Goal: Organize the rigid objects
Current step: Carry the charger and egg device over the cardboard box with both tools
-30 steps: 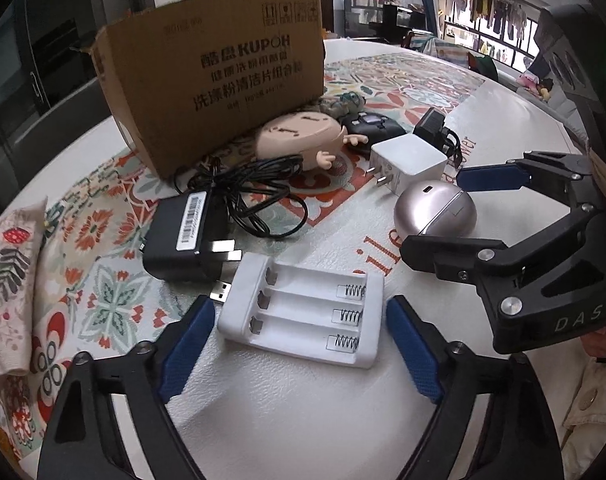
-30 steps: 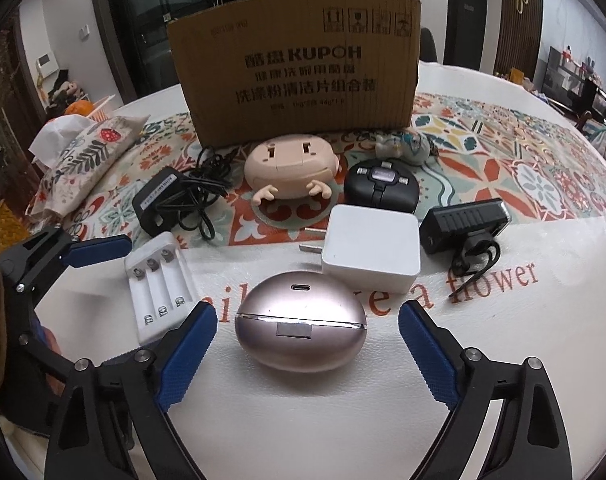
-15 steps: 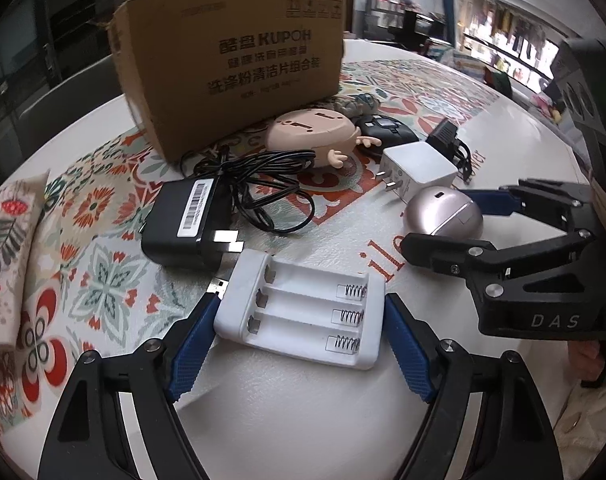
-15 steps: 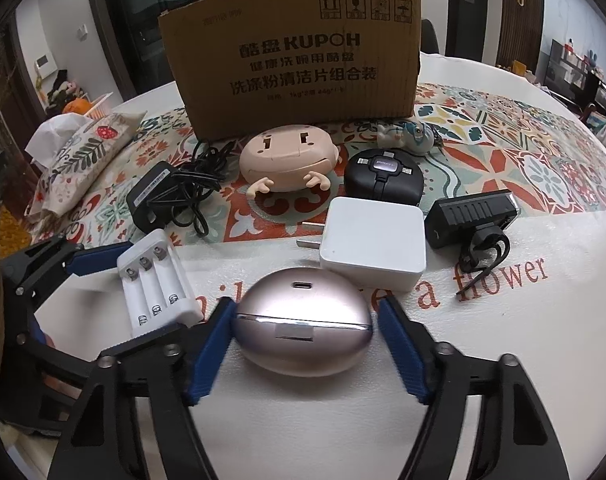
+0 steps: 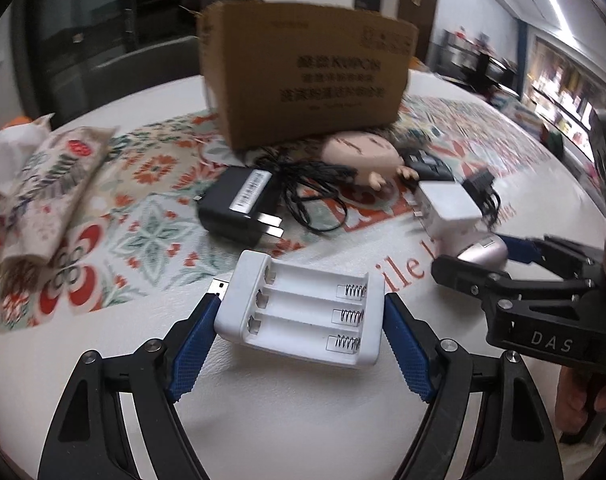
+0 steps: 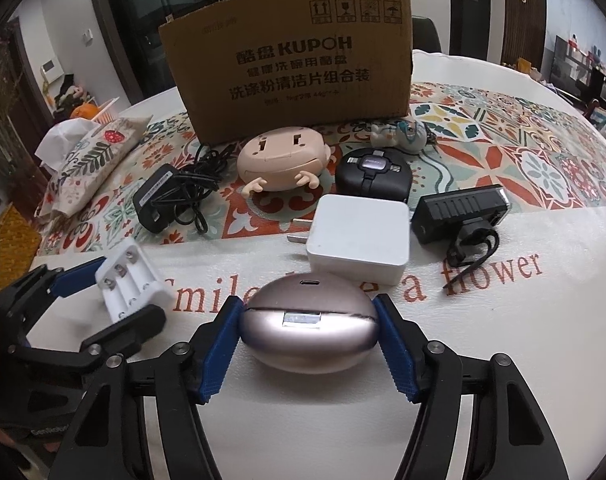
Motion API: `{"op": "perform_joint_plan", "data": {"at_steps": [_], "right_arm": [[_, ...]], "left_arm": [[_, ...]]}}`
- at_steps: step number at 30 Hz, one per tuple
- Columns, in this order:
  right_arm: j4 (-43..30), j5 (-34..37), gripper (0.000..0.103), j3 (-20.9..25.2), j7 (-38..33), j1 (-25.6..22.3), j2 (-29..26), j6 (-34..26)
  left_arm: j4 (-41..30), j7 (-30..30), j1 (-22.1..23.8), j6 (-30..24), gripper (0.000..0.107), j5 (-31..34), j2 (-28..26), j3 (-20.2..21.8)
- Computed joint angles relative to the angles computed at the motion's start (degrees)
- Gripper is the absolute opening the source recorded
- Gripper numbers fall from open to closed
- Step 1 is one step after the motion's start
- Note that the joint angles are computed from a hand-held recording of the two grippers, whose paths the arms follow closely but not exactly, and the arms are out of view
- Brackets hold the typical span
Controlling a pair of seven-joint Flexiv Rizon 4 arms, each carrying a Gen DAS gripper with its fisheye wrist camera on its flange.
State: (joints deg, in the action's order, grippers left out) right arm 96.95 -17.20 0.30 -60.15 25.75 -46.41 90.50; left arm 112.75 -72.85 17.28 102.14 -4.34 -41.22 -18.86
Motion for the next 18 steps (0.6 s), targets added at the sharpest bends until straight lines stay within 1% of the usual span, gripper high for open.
{"op": "perform_joint_plan", "data": {"at_steps": [5,8,11,13,16,18], "right_arm": [[1.34,0.28,0.066,-0.33,-0.57,-0.11,0.97,2.22],[2.43,0.60,0.066,-1.00,-1.10,0.21,1.66,4.61],[2.85,1.08,0.066,-1.01,-1.64,-0.02,2.09,5.90],[3.22,1.51,0.066,-1.54,-1.90,0.26,2.40,6.96],[4.00,2.64,0.066,-4.03,-2.09,1.99,2.96,9.40],[4.35,3.55,0.066,-5.90,-2.54,3.33,3.18,11.09]], "left_arm": [[1.51,-6.05,-4.89,3.91,0.081,-3.09,2.14,4.83],[1.81,-8.98,-8.03,4.51,0.081,-4.38,3.20,8.00],[1.99,-11.51,-13.44,5.87,0.081,-6.76,4.25,13.44],[1.77,-12.39,-17.78,5.98,0.081,-8.97,4.72,17.78],[1.11,-12.83,-24.27,6.90,0.081,-12.82,4.72,23.98],[0.93,-12.64,-26.40,7.42,0.081,-14.56,4.80,25.93]]}}
